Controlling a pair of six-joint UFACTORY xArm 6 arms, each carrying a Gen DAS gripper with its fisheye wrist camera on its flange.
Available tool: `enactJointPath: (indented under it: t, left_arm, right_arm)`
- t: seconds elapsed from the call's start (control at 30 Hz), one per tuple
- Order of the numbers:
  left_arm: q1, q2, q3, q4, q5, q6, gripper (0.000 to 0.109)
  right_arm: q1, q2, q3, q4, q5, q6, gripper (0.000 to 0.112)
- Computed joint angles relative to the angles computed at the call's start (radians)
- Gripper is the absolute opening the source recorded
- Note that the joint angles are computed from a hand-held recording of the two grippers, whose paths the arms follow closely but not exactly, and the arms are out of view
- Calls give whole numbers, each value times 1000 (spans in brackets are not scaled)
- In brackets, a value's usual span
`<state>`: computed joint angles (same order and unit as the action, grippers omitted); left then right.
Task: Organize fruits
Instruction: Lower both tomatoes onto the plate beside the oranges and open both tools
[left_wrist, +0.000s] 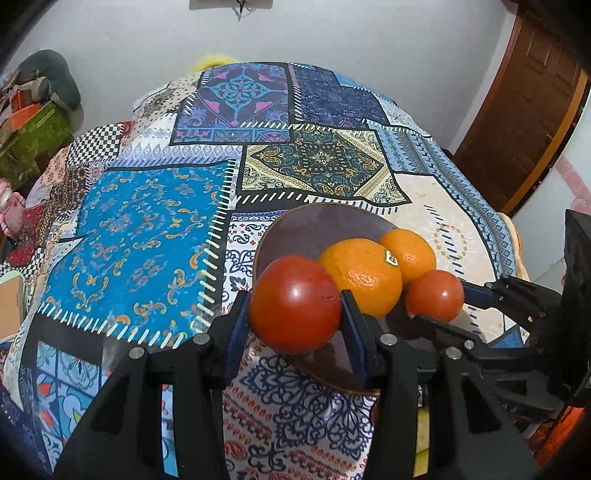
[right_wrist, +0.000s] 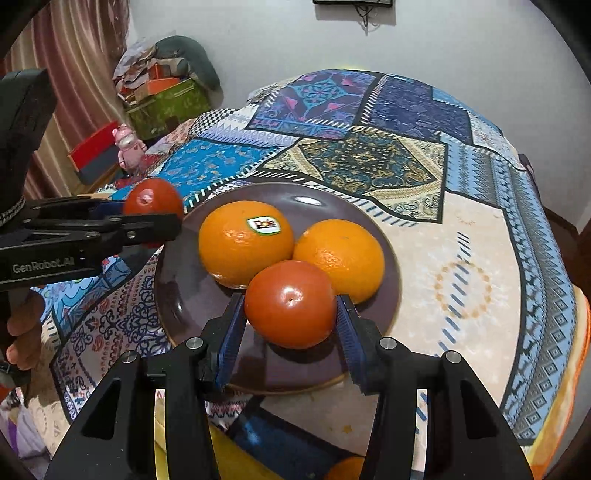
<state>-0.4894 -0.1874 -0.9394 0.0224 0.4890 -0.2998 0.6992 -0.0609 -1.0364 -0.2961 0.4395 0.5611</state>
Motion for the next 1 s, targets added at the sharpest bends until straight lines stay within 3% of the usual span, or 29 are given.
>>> enactJointPath:
  t: [0.57,1.0]
  left_arm:
    - [20,88,-81,-26,17,63,47]
    - [23,120,-107,44,16,35,47]
  right_arm:
    - [8,39,-19,72,17,-71,46]
    - [5,38,-13,108,7,-93,47]
